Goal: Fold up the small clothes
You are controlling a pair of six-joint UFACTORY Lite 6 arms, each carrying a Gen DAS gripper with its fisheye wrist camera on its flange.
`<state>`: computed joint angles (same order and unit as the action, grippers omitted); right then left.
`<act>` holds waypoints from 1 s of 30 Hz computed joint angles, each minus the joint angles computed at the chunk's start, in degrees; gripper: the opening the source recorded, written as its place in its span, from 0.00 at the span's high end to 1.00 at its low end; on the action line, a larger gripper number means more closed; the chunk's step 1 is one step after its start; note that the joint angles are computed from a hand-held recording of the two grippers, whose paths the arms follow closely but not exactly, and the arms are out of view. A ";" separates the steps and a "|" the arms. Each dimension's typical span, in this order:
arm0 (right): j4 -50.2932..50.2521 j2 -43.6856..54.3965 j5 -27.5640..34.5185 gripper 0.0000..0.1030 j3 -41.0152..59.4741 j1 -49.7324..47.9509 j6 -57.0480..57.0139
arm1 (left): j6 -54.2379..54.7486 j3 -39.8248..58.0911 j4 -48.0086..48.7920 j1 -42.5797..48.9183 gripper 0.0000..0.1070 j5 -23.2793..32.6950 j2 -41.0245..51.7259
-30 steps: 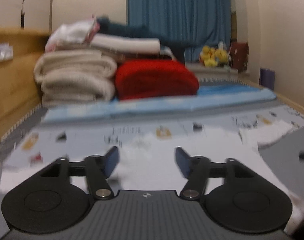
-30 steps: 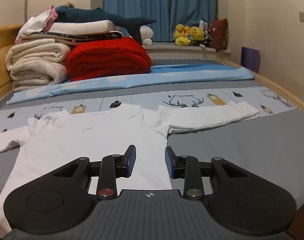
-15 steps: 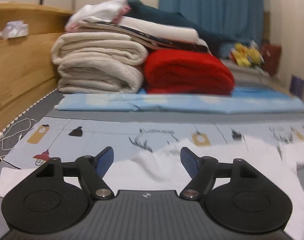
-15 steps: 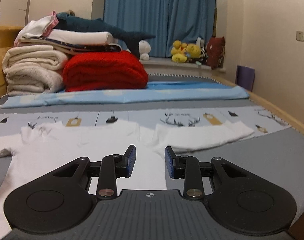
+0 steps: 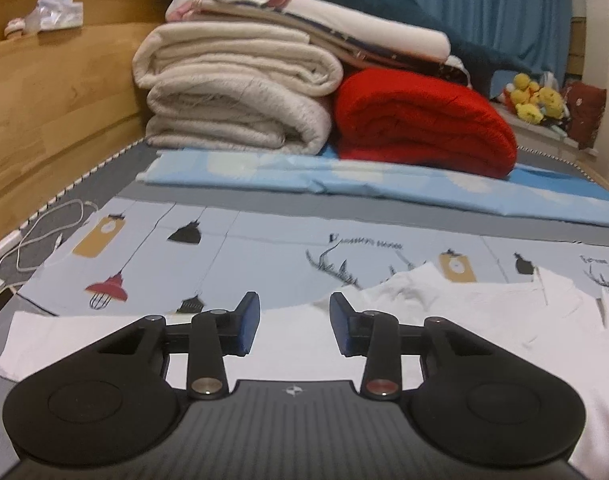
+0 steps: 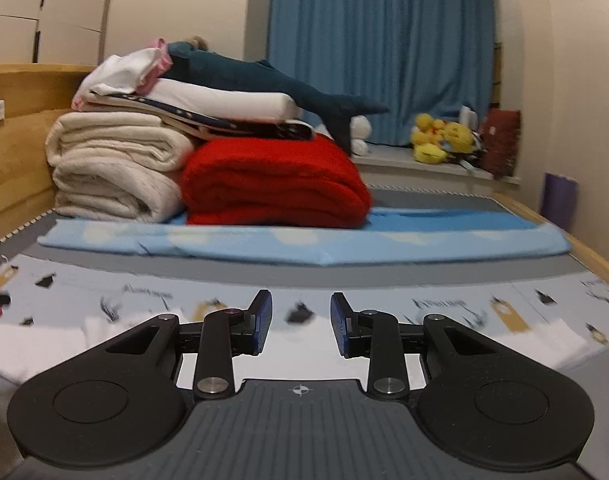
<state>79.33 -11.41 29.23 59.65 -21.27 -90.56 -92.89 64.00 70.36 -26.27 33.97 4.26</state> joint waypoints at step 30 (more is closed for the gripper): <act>-7.04 21.70 1.21 0.91 15.84 9.28 5.71 | 15.11 -5.36 -23.08 39.11 0.64 -13.42 6.25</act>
